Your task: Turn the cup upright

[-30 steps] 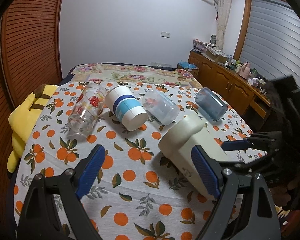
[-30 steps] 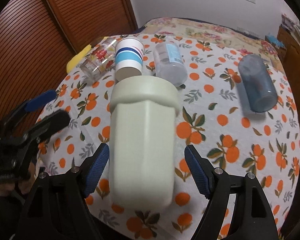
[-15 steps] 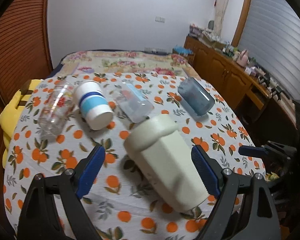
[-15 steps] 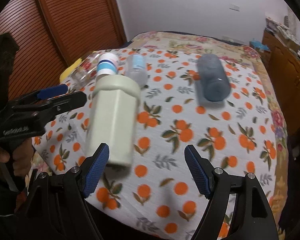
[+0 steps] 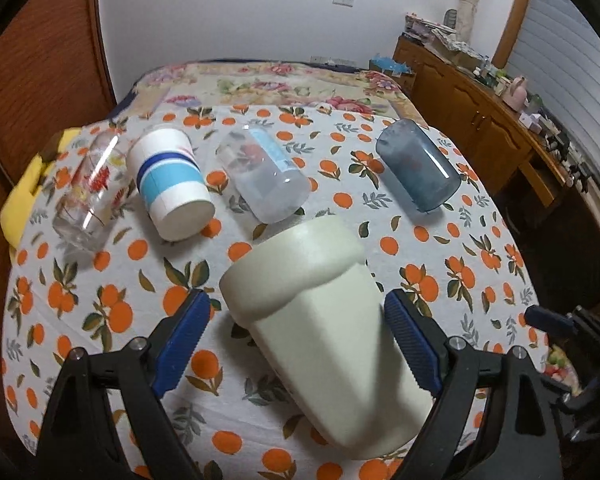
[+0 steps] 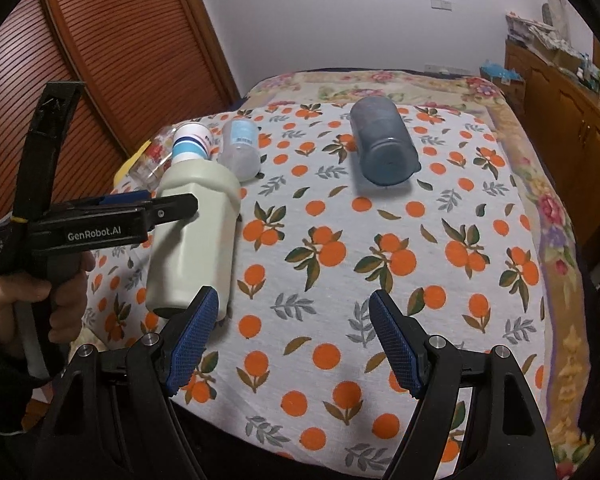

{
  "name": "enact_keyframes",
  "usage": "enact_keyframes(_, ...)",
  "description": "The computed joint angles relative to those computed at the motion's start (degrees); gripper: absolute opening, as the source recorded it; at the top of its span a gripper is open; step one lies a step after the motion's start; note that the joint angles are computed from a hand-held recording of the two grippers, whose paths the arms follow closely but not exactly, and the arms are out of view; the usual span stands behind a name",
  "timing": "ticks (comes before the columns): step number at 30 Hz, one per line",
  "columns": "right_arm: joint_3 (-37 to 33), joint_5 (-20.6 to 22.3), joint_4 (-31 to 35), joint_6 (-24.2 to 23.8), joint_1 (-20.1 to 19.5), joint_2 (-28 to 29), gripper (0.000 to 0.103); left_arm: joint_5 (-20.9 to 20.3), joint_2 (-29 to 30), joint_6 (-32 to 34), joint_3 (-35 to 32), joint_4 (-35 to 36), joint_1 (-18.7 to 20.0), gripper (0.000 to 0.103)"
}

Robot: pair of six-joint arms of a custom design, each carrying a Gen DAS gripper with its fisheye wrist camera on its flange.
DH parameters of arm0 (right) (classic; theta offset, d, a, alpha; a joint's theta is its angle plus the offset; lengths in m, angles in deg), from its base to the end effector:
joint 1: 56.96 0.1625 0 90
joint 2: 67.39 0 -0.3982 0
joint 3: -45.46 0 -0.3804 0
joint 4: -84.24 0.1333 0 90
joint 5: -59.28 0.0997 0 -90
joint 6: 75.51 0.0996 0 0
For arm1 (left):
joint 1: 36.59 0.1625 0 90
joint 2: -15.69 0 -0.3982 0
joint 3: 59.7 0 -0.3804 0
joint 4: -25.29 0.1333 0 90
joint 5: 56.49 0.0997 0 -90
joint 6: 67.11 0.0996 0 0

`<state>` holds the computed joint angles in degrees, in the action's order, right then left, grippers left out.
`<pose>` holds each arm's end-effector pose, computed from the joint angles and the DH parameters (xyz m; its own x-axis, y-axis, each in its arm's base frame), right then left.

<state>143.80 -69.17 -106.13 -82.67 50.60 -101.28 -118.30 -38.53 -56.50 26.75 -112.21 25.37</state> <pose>0.2554 -0.5706 0.0367 -0.8196 0.0144 0.5728 -0.3492 0.7800 -0.5193 -0.1576 -0.6796 0.2242 -0.7386 0.4561 -0.4964 0.5997 0.7808 -0.1750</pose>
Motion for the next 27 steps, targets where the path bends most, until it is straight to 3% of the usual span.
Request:
enact_keyframes(5,-0.04,0.96,-0.5,-0.19,-0.15,0.42,0.08,-4.03,1.19,-5.9,-3.75,6.32,1.6,0.091)
enact_keyframes(17,-0.33,0.51,-0.37,0.39,-0.88,0.64,0.08,-8.19,5.78,-13.44,-11.69,18.03,3.42,0.095)
enact_keyframes(27,0.03,0.8,-1.2,0.76,-0.99,0.64,0.08,-13.57,9.33,-15.95,-19.25,27.93,5.22,0.092)
